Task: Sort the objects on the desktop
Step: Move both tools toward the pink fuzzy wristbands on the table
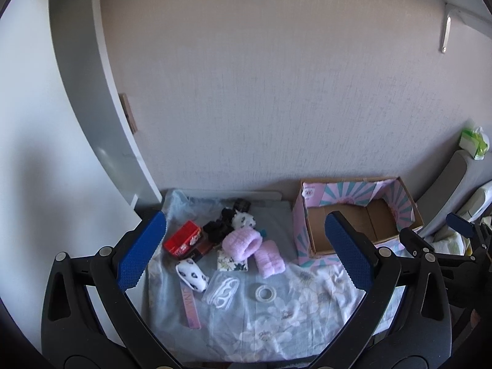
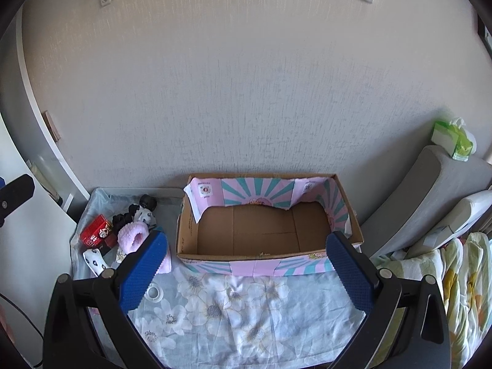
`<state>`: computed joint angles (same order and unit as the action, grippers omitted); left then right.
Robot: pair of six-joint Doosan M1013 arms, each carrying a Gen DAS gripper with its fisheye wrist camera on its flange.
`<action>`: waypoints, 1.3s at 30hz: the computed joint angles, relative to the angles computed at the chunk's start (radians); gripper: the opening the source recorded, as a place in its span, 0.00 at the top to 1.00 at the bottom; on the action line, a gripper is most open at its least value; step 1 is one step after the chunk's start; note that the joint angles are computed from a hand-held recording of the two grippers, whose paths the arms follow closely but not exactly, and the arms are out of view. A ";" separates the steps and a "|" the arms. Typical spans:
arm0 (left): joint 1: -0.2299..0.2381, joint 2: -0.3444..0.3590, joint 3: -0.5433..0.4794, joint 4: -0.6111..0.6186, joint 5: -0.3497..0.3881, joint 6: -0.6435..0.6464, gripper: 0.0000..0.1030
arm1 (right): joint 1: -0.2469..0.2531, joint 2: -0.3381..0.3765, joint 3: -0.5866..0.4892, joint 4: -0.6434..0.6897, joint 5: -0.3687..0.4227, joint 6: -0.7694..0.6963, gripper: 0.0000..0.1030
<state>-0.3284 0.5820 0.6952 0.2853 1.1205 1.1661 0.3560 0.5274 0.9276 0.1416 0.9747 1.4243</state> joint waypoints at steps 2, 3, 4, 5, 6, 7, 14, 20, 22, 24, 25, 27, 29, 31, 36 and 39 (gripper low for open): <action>0.003 -0.005 0.011 -0.014 -0.010 0.001 0.00 | 0.000 0.003 -0.001 -0.001 0.011 0.004 0.00; 0.005 -0.008 0.018 -0.017 -0.014 -0.001 0.00 | -0.001 0.004 0.000 0.002 0.015 0.003 0.00; 0.005 -0.009 0.020 -0.017 -0.015 -0.003 0.00 | -0.002 0.003 0.001 0.005 0.016 0.003 0.00; 0.007 -0.010 0.021 -0.018 -0.016 -0.005 0.00 | -0.003 0.004 0.002 0.009 0.018 0.002 0.00; 0.007 -0.010 0.022 -0.019 -0.017 -0.006 0.00 | -0.005 0.004 0.001 0.011 0.020 0.002 0.00; 0.009 -0.013 0.027 -0.023 -0.024 -0.008 0.00 | -0.005 0.003 0.002 0.014 0.021 -0.001 0.00; 0.020 -0.020 0.039 -0.034 -0.016 -0.014 0.00 | -0.007 -0.003 0.010 0.042 0.016 -0.042 0.00; 0.039 -0.046 0.081 -0.034 -0.031 -0.024 0.00 | -0.014 -0.018 0.034 0.104 0.000 -0.118 0.00; 0.051 -0.053 0.096 -0.060 -0.044 -0.017 0.00 | -0.013 -0.019 0.041 0.111 0.001 -0.137 0.00; 0.061 -0.056 0.106 -0.066 -0.046 -0.019 0.00 | -0.013 -0.016 0.045 0.135 0.012 -0.161 0.00; 0.063 -0.057 0.111 -0.059 -0.046 -0.023 0.00 | -0.014 -0.015 0.047 0.148 0.021 -0.172 0.00; 0.064 -0.060 0.121 -0.037 -0.046 -0.036 0.00 | -0.013 -0.011 0.050 0.169 0.037 -0.196 0.00; 0.064 -0.059 0.128 -0.016 -0.043 -0.048 0.00 | -0.012 -0.006 0.054 0.191 0.052 -0.224 0.00; 0.066 -0.057 0.135 -0.021 -0.044 -0.041 0.00 | -0.011 -0.005 0.059 0.210 0.059 -0.243 0.00; 0.064 -0.041 0.147 -0.027 -0.061 -0.003 0.00 | -0.001 -0.006 0.080 0.245 0.053 -0.298 0.00; 0.067 -0.021 0.148 -0.059 -0.081 0.039 0.00 | 0.005 -0.015 0.114 0.289 0.044 -0.345 0.00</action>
